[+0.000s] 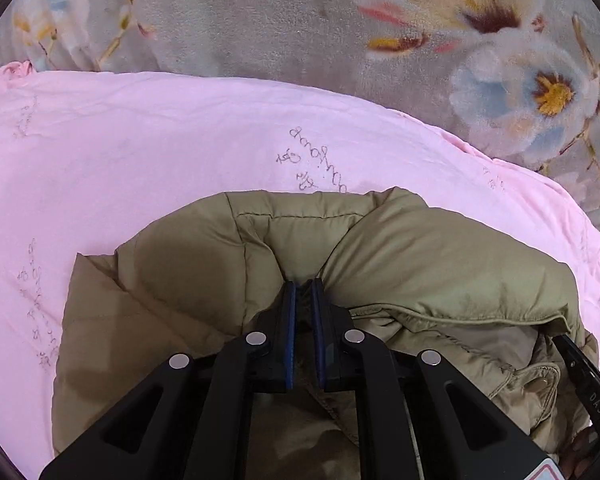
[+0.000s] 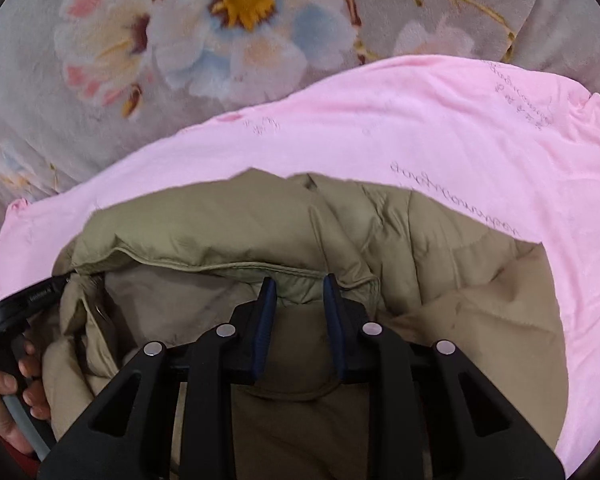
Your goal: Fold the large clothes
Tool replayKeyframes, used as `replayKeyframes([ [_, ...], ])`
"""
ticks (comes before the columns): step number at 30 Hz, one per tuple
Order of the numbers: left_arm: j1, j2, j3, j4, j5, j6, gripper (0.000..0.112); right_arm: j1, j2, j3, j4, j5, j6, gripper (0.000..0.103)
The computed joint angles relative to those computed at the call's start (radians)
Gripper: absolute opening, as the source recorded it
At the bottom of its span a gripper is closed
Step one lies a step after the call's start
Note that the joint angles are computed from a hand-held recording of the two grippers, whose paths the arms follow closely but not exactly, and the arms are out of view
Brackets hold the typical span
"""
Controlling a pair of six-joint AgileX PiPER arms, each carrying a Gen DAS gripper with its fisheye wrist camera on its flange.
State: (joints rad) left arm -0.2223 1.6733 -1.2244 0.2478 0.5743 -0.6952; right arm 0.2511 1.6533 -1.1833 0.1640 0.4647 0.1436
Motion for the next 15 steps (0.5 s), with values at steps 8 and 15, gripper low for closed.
replayKeyframes([
  [8, 0.003, -0.186, -0.015, 0.007, 0.054, -0.04, 0.009, 0.01, -0.195, 0.084, -0.114, -0.159, 0.155, 0.025],
  [15, 0.006, 0.054, -0.275, -0.16, 0.12, 0.043, 0.009, -0.024, 0.017, -0.123, 0.141, -0.107, 0.016, 0.027],
])
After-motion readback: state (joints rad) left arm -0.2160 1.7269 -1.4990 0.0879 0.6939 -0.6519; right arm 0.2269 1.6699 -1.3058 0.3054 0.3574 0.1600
